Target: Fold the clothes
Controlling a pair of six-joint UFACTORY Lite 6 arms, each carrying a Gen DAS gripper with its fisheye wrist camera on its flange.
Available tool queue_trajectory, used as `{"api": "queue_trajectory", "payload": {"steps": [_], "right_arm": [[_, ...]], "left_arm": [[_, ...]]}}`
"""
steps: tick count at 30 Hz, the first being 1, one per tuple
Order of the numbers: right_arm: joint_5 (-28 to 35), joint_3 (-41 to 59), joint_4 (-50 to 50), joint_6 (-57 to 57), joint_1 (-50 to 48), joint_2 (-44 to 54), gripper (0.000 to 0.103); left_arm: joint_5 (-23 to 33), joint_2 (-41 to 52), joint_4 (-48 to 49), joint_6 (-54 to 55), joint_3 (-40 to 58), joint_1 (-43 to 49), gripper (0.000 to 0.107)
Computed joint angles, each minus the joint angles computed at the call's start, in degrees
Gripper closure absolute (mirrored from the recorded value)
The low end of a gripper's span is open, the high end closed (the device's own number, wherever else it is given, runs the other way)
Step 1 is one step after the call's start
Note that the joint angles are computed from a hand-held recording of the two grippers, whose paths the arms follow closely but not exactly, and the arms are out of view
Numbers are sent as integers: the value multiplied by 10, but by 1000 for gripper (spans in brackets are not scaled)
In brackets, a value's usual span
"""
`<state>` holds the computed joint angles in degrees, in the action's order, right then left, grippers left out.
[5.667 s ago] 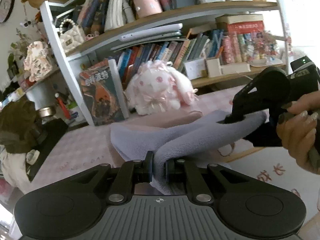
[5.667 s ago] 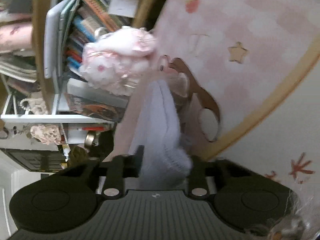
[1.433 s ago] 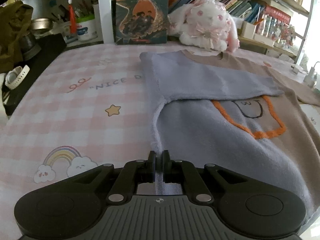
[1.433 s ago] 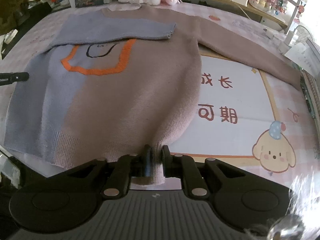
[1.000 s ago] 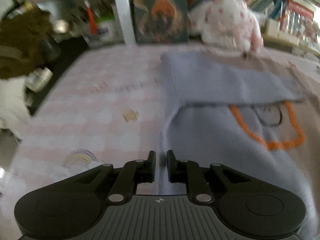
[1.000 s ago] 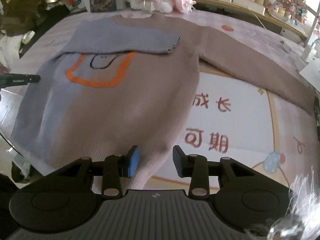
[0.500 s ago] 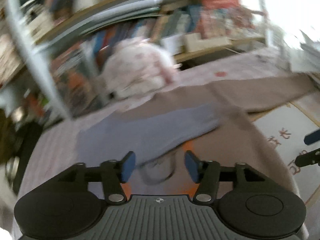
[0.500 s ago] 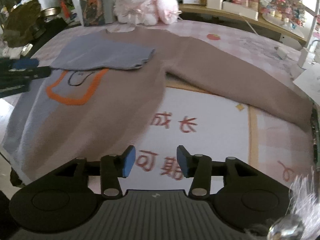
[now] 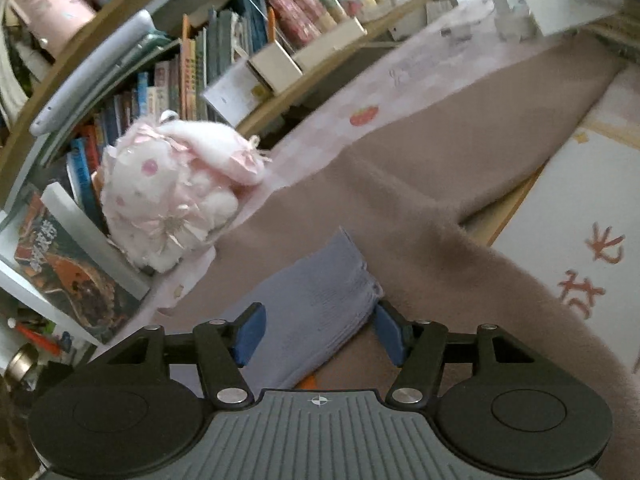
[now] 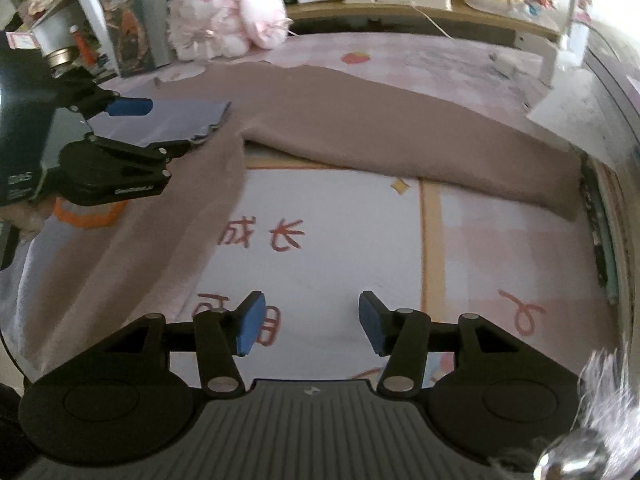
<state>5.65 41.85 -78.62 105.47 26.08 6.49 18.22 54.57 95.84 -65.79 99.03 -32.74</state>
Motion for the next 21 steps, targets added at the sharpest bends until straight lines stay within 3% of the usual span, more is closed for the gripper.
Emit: {"api": "queue_trajectory", "payload": {"steps": [5,10,17,21], "right_arm": [[-4,-8,-8,7,-13,-4,53],[-4,-4,1,-1,-18,-1,53],[-5,14,93,-82,-12,10,53],[28,32,117,-83,22,15,53]], "left_arm": [[21,14,79,-62,-2,6,100],[34,-32,198,-229,-41,22,102],[-20,-116,146,-286,-45,127,102],[-65,-135,151,-301,-24,224,102]]}}
